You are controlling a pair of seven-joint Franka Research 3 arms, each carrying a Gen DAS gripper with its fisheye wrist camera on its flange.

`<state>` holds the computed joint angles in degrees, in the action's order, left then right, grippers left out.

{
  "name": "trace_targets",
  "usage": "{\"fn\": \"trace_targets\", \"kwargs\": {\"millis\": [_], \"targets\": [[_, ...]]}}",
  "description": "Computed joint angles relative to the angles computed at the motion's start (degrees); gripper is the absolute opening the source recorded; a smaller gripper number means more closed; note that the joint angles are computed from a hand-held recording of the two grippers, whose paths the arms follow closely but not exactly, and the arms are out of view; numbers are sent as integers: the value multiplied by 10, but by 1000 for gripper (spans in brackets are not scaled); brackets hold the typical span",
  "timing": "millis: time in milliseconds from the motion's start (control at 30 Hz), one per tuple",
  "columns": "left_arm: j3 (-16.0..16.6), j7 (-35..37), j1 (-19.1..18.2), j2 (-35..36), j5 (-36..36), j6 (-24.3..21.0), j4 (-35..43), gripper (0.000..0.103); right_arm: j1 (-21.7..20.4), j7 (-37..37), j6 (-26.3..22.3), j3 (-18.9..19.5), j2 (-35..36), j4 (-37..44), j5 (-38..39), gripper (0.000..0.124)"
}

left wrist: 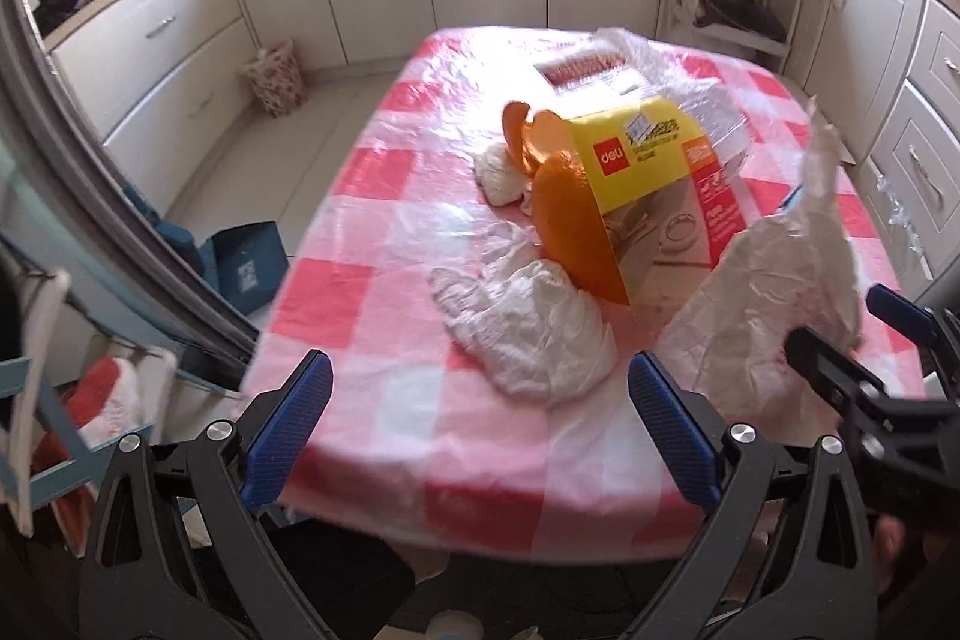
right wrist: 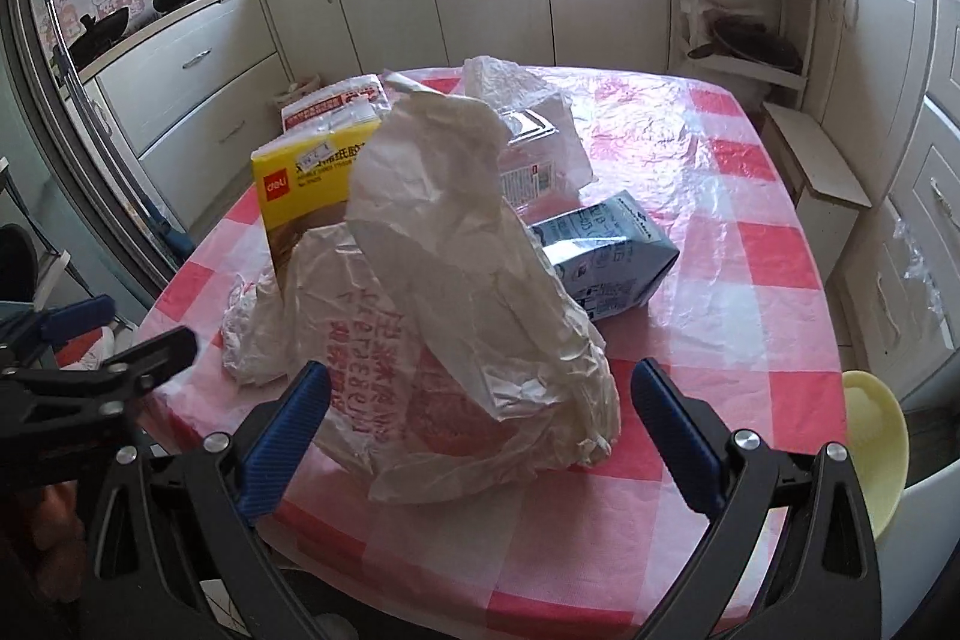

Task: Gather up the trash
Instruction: 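Grasp the crumpled white tissue with the left gripper, then drop the tissue into the yellow basin with the left gripper while the right gripper drops a plastic bag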

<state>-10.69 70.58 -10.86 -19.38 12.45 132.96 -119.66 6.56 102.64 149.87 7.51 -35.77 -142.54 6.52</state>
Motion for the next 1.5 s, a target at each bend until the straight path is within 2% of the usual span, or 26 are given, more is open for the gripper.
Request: {"fn": "trace_targets", "kwargs": {"millis": [67,100,133,167,200,233,267,333,367,433,567,733,900,1000,1100,1233,1300,1333,1433,1500], "targets": [[-2,-1,0,25,1,15,7,95,21,-21,10,-23,10,2,25,92],[-5,-4,1,41,6,21,12,95,32,-35,8,-33,11,2,38,82],[-7,-3,1,52,10,21,17,89,39,-48,2,-41,13,3,48,67],[-7,-3,1,63,11,18,21,76,44,-59,-3,-47,16,5,58,60],[-6,-2,1,70,8,12,24,67,52,-72,-9,-56,13,4,73,47],[-1,3,0,75,-6,10,25,58,62,-87,-15,-70,9,2,94,43],[6,10,-2,70,-29,23,17,54,65,-94,-19,-73,3,-1,109,41],[5,13,1,63,-29,20,12,27,71,-112,-26,-82,-7,-5,135,32],[4,12,2,57,-24,17,9,23,72,-121,-25,-84,-11,-7,146,29],[12,25,-1,44,-46,16,0,7,72,-130,-24,-84,-17,-7,165,25],[26,50,-6,13,-89,14,-19,5,79,-155,-6,-89,-38,-15,199,24],[37,74,-12,-38,-117,18,-41,5,110,-208,27,-112,-55,-24,257,24],[43,88,-25,-85,-138,34,-64,5,97,-221,59,-115,-72,-34,281,24],[49,104,-45,-96,-160,44,-58,5,48,-191,79,-97,-93,-43,262,24],[52,134,-75,-91,-191,58,-37,5,-45,-124,73,-63,-126,-58,205,24],[45,178,-120,-56,-240,66,11,5,-203,-21,-6,-32,-138,-49,86,24],[34,197,-136,-28,-260,69,40,5,-254,1,-51,-35,-109,-28,29,24],[27,206,-145,-9,-272,70,56,5,-276,7,-78,-38,-82,-13,-1,24],[2,223,-160,40,-297,75,99,5,-307,20,-136,-53,7,21,-74,24],[-17,223,-165,69,-305,73,124,5,-298,16,-167,-80,56,33,-82,24]]}}
